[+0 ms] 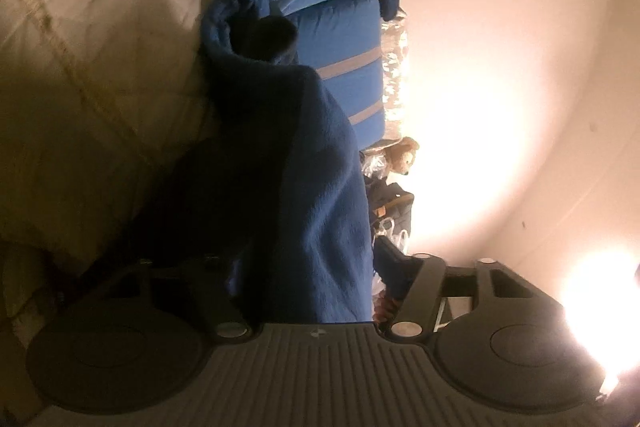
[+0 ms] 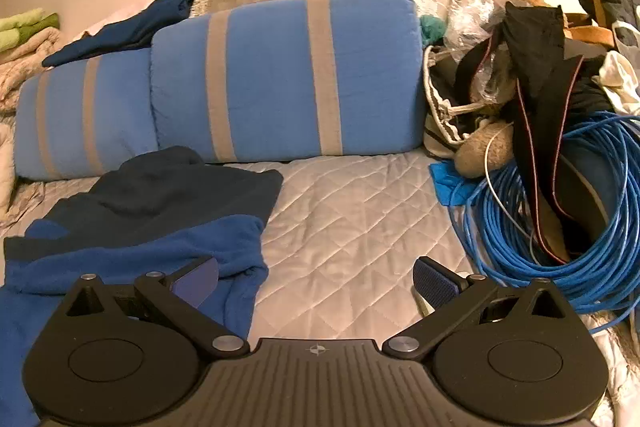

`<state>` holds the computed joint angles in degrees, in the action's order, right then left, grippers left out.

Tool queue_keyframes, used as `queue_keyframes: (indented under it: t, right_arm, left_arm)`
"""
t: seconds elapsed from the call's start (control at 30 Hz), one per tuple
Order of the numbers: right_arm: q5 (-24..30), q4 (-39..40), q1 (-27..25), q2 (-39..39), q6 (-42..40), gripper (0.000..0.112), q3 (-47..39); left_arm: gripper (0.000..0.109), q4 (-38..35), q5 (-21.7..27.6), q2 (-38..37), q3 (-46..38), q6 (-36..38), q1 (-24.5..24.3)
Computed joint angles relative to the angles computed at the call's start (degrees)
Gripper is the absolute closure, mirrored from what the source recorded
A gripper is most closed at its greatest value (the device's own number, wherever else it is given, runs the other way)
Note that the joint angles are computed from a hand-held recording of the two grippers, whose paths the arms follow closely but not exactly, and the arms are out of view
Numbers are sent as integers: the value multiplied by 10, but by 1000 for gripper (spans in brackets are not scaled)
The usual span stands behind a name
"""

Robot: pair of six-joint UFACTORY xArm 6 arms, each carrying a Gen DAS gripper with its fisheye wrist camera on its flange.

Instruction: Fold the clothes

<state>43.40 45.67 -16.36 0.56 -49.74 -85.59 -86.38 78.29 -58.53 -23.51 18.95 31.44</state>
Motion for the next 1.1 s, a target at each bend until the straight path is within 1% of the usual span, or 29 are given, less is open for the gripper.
queue_keyframes:
  t: [0.07,0.2,0.3,0.4,0.47,0.53,0.6,0.63,0.67,0.73,0.77,0.83,0.9,0.93,1.0,1.1]
  right_arm:
    - [0,-1,0,-5,-3,9,5]
    - [3,5,-1,-15,-6,9,15]
    - [5,14,-3,-25,-14,9,24]
    - [7,20,-4,-30,-18,9,28]
    - [10,28,-7,-35,-23,9,33]
    - [14,35,-10,-42,-27,9,39]
    - [24,42,-15,-49,-32,9,44]
    - [33,43,-19,-53,-34,9,46]
    - [44,45,-24,-57,-38,9,49]
    - [76,53,-39,-66,-49,9,52]
    - [96,57,-47,-68,-54,9,52]
    - [139,59,-64,-69,-67,9,49]
    - [184,61,-81,-66,-72,9,44]
    - [216,64,-91,-61,-71,9,37]
    - [284,75,-115,-47,-68,9,21]
    - [376,98,-146,-30,-67,9,12]
  left_arm:
    - [59,7,-7,-17,-3,-16,-3]
    - [59,4,-4,-31,-24,2,-17]
    - [59,-18,1,-20,-44,30,-33]
    - [59,-48,-18,-6,-45,45,-52]
    - [59,-48,-47,6,-48,45,-73]
    - [59,-35,-61,21,-55,38,-82]
    - [70,-16,-82,32,-66,22,-99]
    - [82,-3,-84,35,-72,14,-101]
    - [85,23,-101,37,-82,-2,-114]
    - [89,82,-133,25,-93,-39,-127]
    - [90,119,-161,19,-100,-60,-145]
    - [91,185,-195,11,-113,-95,-169]
    - [91,222,-225,3,-119,-111,-184]
    - [91,245,-242,3,-126,-123,-191]
    - [92,284,-263,4,-141,-136,-192]
    - [92,322,-264,22,-167,-151,-174]
